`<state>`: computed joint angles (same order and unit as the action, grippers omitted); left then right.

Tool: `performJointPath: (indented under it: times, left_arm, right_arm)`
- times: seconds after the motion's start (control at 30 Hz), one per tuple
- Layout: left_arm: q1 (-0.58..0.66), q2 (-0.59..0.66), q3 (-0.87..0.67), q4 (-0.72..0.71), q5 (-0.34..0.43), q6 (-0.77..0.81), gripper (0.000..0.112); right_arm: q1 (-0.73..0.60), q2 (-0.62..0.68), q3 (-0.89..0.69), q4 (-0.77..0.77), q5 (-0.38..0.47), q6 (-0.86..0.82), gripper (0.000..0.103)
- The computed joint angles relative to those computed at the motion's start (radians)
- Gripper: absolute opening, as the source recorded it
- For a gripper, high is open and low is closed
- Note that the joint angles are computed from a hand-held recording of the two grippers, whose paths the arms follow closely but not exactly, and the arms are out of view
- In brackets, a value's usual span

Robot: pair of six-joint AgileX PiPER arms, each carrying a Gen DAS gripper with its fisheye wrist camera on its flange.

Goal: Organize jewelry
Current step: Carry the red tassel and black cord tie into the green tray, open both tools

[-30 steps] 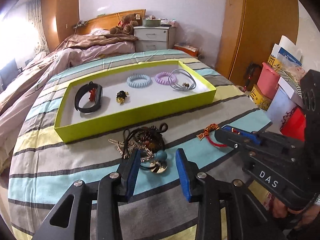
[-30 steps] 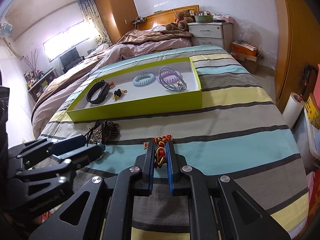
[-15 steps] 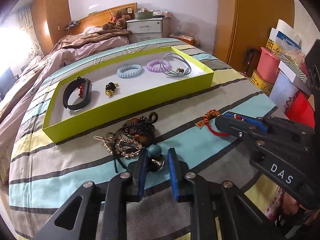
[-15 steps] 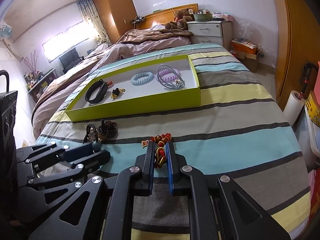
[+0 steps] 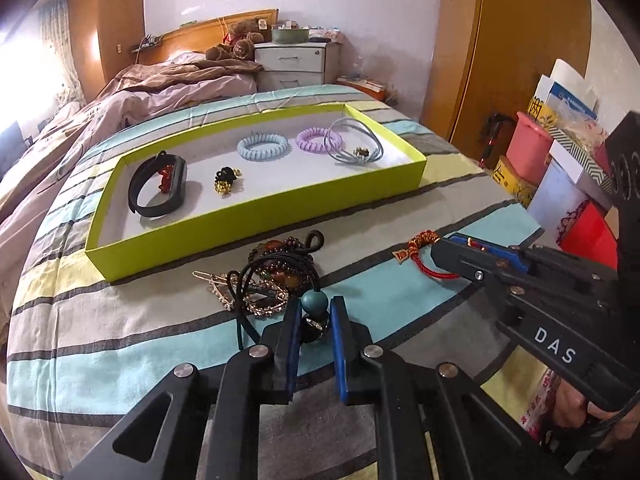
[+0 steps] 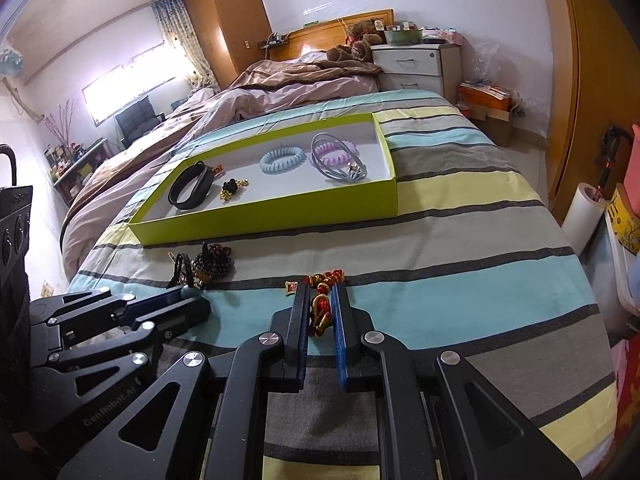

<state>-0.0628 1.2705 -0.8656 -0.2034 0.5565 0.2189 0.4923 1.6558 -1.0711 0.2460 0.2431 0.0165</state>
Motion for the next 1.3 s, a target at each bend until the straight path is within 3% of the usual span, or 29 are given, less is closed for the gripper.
performJointPath:
  times: [0.43,0.73,1.0,1.3]
  left_arm:
    - [0.079,-0.053,-0.027,-0.088,0.046,0.078,0.014]
    - [0.146,-0.051,-0.097,-0.143,0.092,0.14,0.014]
    - [0.211,0.045,-0.214,-0.218,0.132,0.223,0.014]
    - [0.271,0.214,-0.388,-0.273,0.184,0.272,0.014]
  right_arm:
    - [0.021,-0.048,0.009,-0.14,-0.006,0.148,0.011]
    - [0.021,-0.057,-0.048,-0.125,0.028,0.12,0.011]
    - [0.001,-0.005,-0.176,-0.026,0.079,0.014,0.011]
    - [-0.015,0.145,-0.405,0.031,0.18,-0.051,0.011]
